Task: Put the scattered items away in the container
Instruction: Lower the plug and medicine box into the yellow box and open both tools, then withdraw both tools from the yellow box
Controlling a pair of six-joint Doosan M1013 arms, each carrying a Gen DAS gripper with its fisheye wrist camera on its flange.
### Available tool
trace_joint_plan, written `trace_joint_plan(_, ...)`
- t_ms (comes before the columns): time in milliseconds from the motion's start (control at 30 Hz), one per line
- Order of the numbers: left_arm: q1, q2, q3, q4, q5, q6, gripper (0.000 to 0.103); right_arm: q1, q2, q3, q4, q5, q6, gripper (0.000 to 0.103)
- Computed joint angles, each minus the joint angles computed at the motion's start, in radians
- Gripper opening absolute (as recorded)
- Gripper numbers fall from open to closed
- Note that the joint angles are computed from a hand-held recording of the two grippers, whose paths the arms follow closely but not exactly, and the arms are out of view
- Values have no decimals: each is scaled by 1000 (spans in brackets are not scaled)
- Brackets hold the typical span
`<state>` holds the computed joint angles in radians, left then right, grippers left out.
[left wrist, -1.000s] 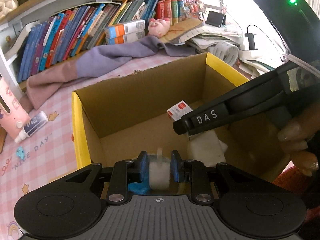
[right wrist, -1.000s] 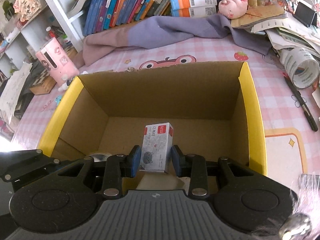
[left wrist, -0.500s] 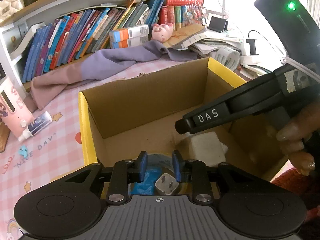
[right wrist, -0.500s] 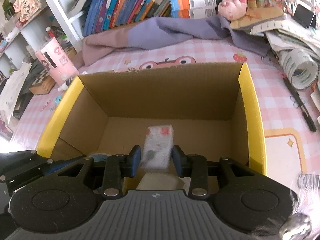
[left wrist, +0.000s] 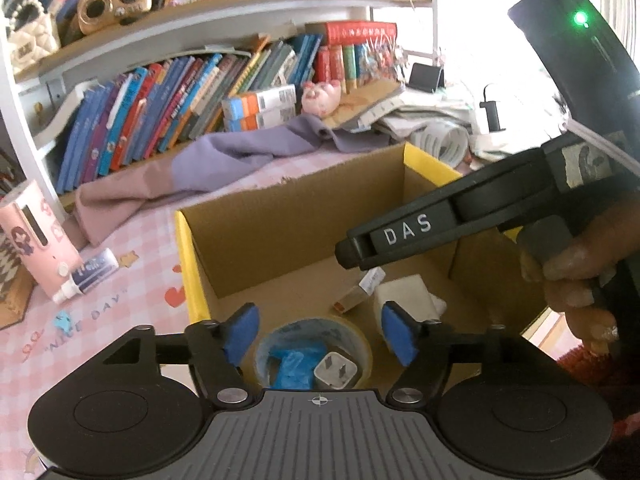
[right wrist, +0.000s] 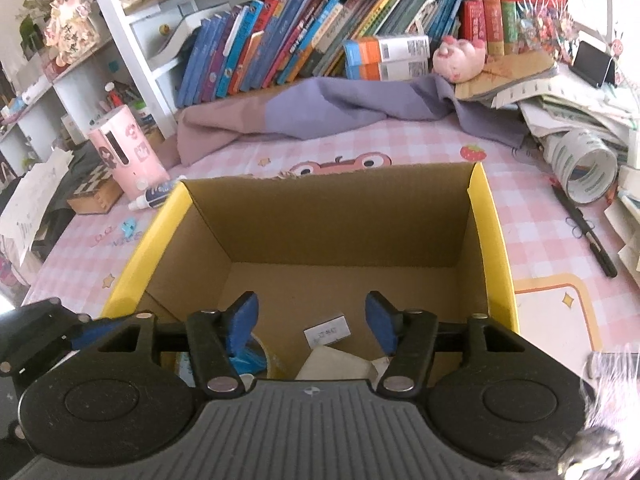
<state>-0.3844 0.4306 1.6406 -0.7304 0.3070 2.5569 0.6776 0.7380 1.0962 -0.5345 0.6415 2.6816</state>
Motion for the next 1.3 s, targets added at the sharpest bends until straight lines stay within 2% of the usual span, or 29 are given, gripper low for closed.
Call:
trace_joint_plan(167, 10, -18, 27, -154, -17, 170, 82, 20, -10, 10, -88, 18, 79, 63)
trace_joint_plan(367, 27, -42, 62, -372, -15, 411, 84, 51, -19, 17, -197, 59, 197, 66)
trace_joint_plan(600, 63, -74, 115, -674, 26, 737, 88, 97, -21, 14, -343, 130, 355, 67)
trace_joint_plan(700, 84, -87, 138, -761, 59, 822, 88, 117, -15, 4, -382, 169, 396, 67)
trace_joint_plan(967, 146, -123, 198, -807, 166, 905, 88, 181, 7, -33, -450, 302, 502, 67)
trace_joint_plan(1300, 223, -168, 261, -766, 270, 897, 89, 264, 46, -91, -466, 478, 596, 67)
